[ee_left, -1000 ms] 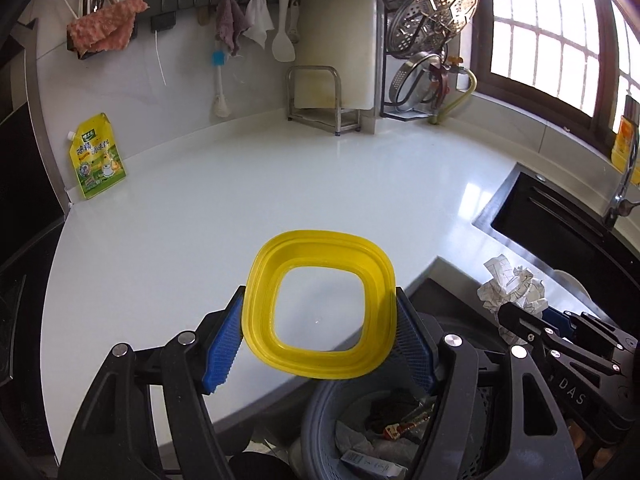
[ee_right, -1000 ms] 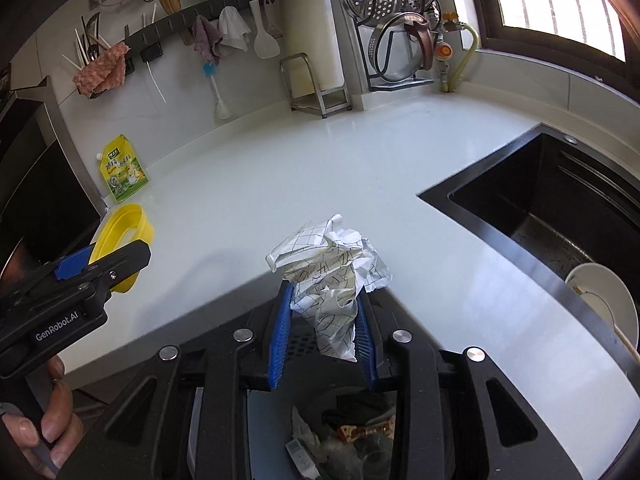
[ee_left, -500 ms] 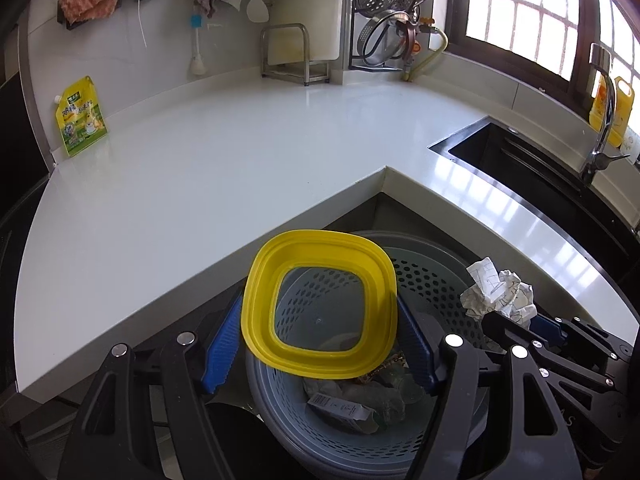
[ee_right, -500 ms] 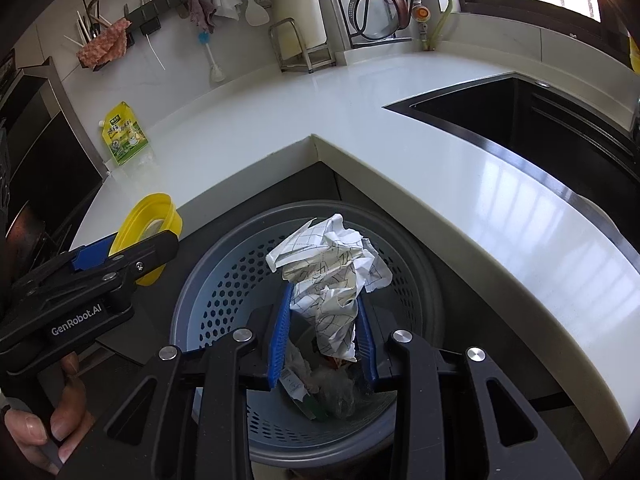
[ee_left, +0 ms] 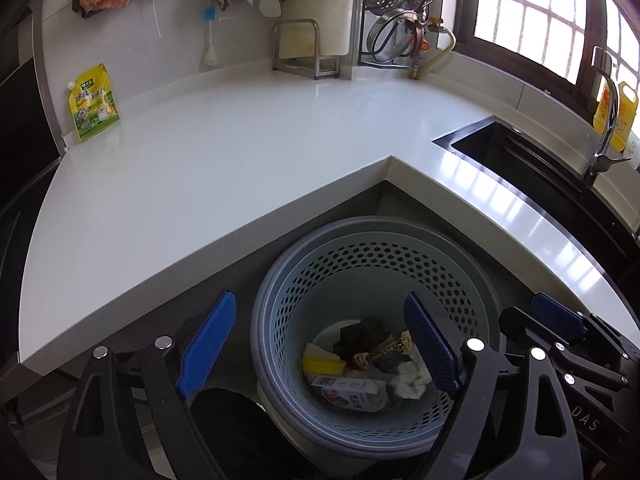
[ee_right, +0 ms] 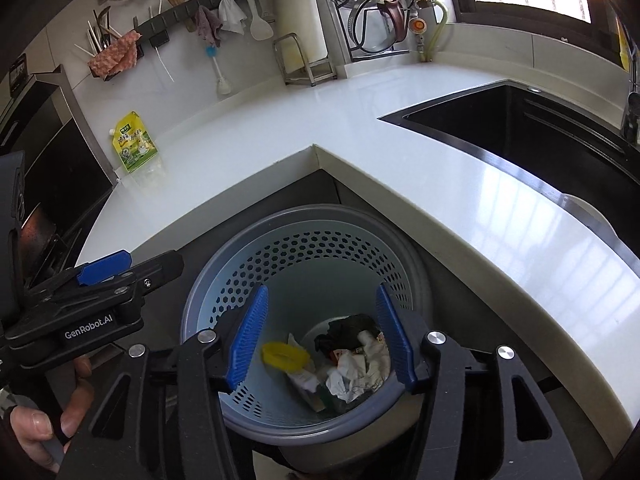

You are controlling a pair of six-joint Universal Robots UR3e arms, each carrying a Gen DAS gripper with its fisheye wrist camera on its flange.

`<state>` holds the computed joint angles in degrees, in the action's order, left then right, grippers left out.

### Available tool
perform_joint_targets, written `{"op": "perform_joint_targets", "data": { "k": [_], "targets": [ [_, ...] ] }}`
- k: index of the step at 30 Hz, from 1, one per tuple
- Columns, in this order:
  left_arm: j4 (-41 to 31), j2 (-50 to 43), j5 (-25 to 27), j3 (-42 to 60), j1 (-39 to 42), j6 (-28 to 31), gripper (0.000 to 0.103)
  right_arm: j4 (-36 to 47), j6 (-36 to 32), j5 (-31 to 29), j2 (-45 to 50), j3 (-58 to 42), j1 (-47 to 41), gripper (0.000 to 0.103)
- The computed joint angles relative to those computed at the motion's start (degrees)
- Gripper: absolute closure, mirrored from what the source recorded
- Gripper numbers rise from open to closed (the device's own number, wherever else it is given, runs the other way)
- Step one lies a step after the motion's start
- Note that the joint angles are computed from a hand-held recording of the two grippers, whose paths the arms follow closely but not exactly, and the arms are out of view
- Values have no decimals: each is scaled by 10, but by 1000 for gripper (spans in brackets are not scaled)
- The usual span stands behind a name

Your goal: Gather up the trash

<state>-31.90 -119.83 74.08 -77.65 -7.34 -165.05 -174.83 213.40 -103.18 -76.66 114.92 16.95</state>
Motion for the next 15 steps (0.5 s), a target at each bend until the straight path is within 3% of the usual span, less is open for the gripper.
{"op": "perform_joint_targets", "data": {
  "k": [15],
  "targets": [
    [42, 44, -4, -62, 14, -12, 15, 6, 10, -30, -19, 5, 27, 46]
  ]
}}
